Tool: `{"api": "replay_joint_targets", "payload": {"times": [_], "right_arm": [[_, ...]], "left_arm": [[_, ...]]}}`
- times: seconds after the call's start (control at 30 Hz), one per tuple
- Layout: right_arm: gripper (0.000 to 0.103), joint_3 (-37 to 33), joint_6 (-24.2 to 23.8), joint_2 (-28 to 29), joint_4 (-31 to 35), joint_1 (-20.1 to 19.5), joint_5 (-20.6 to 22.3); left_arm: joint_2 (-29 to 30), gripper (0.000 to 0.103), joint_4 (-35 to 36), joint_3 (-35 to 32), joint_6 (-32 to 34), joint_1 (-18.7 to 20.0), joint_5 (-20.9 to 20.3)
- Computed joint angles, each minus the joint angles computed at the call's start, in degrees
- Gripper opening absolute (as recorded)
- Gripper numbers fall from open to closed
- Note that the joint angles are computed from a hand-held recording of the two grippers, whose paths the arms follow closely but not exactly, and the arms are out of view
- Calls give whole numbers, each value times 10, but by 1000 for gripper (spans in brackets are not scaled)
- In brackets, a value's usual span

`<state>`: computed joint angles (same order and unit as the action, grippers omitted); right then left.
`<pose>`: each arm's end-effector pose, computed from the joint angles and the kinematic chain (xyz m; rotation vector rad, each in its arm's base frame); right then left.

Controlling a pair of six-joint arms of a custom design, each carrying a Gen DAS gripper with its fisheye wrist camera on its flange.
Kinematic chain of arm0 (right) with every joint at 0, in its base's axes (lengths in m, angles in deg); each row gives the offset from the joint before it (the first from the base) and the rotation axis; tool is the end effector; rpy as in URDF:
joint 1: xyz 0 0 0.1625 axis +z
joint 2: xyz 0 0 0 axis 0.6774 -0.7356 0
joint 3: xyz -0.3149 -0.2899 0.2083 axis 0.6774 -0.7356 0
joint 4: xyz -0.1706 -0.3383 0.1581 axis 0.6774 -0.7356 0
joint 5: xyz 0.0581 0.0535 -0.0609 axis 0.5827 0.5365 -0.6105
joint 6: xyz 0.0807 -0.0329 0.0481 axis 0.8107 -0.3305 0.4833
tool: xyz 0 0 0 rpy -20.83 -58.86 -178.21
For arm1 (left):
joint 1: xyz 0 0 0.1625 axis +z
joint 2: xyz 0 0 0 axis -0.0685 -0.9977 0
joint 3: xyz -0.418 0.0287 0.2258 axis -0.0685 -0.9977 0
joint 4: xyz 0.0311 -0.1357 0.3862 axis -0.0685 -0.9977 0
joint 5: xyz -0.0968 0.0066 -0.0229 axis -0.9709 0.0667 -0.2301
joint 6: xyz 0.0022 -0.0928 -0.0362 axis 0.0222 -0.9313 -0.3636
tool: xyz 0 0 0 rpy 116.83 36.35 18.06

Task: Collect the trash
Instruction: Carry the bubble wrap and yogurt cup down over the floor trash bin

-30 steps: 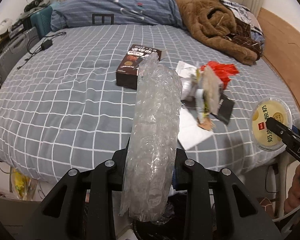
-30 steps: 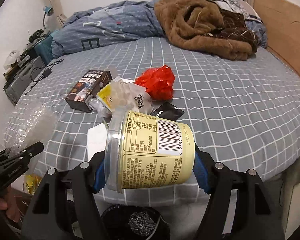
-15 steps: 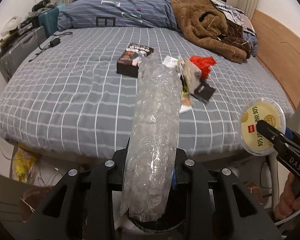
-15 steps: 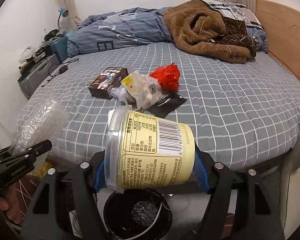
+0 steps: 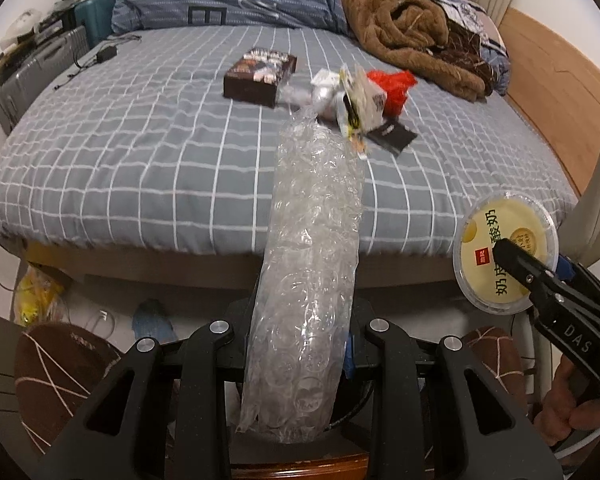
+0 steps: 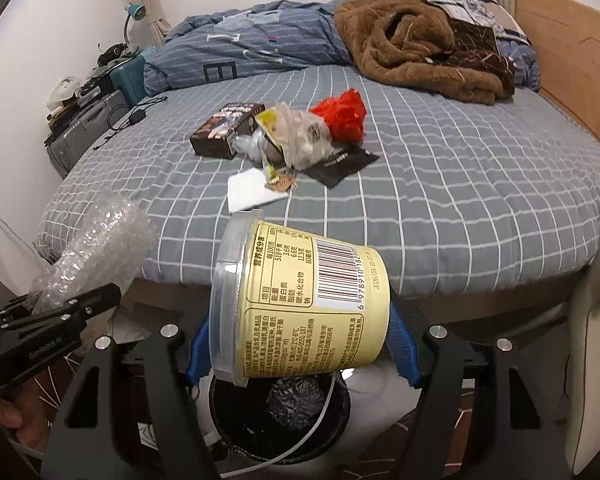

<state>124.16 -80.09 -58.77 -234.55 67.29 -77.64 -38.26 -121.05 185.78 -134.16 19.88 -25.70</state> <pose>0.2438 -0.4061 0.3445 0.8469 -2.4891 0.6053 -0.3873 -0.3192 0.1748 -0.1602 2.2991 -0.8246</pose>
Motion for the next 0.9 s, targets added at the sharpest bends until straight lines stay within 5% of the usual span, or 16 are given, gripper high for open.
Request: {"api": "replay_joint_targets", "payload": {"times": [0.9], "right_arm": [[67, 80, -1, 64, -31, -61, -50]], "left_arm": [[54, 29, -194, 117, 64, 55, -82]]}}
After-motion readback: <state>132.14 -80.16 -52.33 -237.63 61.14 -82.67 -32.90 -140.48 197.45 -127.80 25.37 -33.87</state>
